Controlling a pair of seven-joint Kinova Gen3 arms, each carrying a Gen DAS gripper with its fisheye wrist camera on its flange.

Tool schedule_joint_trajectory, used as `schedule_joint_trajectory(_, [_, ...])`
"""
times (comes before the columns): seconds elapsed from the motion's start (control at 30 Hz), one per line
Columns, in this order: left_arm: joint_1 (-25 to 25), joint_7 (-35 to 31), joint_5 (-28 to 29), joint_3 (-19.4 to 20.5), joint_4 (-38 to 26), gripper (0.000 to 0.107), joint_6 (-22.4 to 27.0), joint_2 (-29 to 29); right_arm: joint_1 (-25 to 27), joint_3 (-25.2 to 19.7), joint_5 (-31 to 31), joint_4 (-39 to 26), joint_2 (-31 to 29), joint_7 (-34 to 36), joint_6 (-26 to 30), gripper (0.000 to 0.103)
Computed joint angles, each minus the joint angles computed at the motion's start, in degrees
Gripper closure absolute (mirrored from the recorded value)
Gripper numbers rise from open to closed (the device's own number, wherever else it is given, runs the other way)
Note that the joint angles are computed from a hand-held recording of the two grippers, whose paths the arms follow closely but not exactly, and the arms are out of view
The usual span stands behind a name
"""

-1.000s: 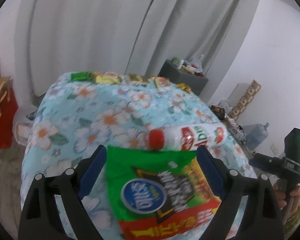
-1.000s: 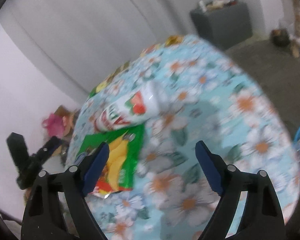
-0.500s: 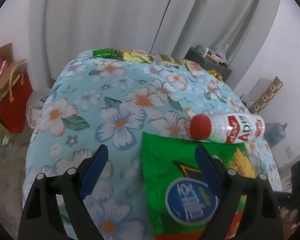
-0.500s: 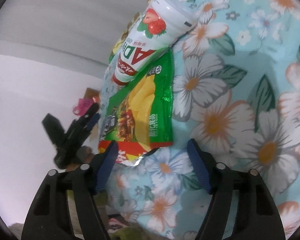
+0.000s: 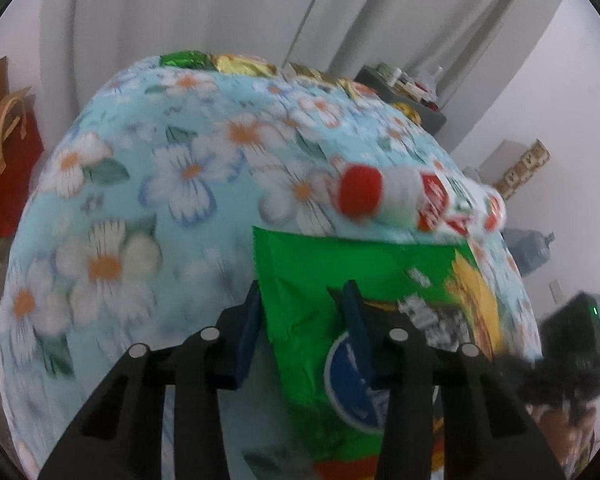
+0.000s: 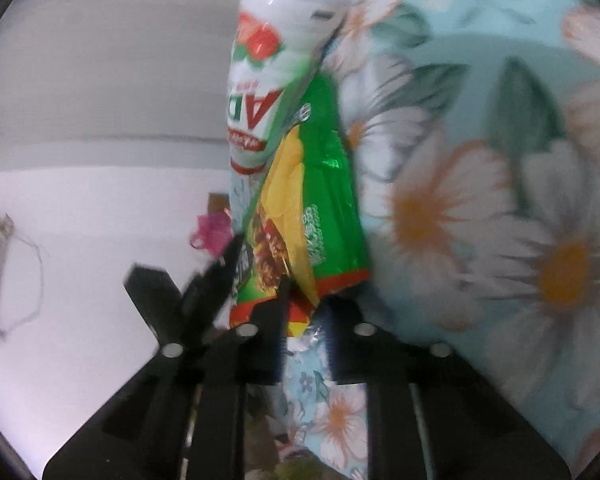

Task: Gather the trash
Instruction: 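Grasp the green chip bag with the left tool while the right tool grasps a red-green chip bag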

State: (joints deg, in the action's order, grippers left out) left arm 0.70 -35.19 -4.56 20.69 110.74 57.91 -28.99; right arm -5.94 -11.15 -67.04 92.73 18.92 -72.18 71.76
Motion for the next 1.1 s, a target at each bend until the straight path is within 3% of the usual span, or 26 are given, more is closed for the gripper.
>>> schedule_joint_trajectory(0.17, [4.07,-0.79,3.87,1.46,-1.67,0.068,-0.03,0.48,4.22,2.49,-2.26,2.77,-2.40,2.38,-0.61,0.095])
schedule_joint_trajectory(0.27, [8.83,-2.79,8.70,0.87,-1.68,0.068,-4.04,2.50,6.46,4.67,-3.98,4.92,-4.14,1.82,-3.46,0.082])
schedule_joint_trajectory(0.3, [10.06,-4.13,10.23,0.54,-1.42,0.068,-5.50,3.05,6.71,5.24,-3.57,4.98,-4.53,0.91,-4.48,0.066])
schedule_joint_trajectory(0.33, [12.08,-5.30,10.96,0.04,-1.47,0.068,-6.87,4.09,7.23,5.86,-3.53,5.47,-5.17,0.63,-5.89,0.059])
schedule_joint_trajectory(0.43, [12.57,-6.17,8.17,3.39,-4.25,0.065,-6.16,6.73,8.75,7.21,-3.52,7.04,-7.06,0.23,-8.53,0.050])
schedule_joint_trajectory(0.53, [11.82,-4.66,5.01,4.82,-5.50,0.052,-4.76,6.12,10.07,8.33,-2.86,8.41,-9.18,0.28,-8.96,0.042])
schedule_joint_trajectory(0.83, [9.04,-1.55,3.14,4.29,-3.81,0.048,-1.51,2.20,9.72,10.39,2.88,10.96,-14.96,2.63,-4.19,0.040])
schedule_joint_trajectory(1.1, [8.43,-1.59,4.94,3.35,-2.90,0.048,-3.58,2.60,6.31,9.39,4.58,8.87,-13.34,0.33,-4.48,0.040])
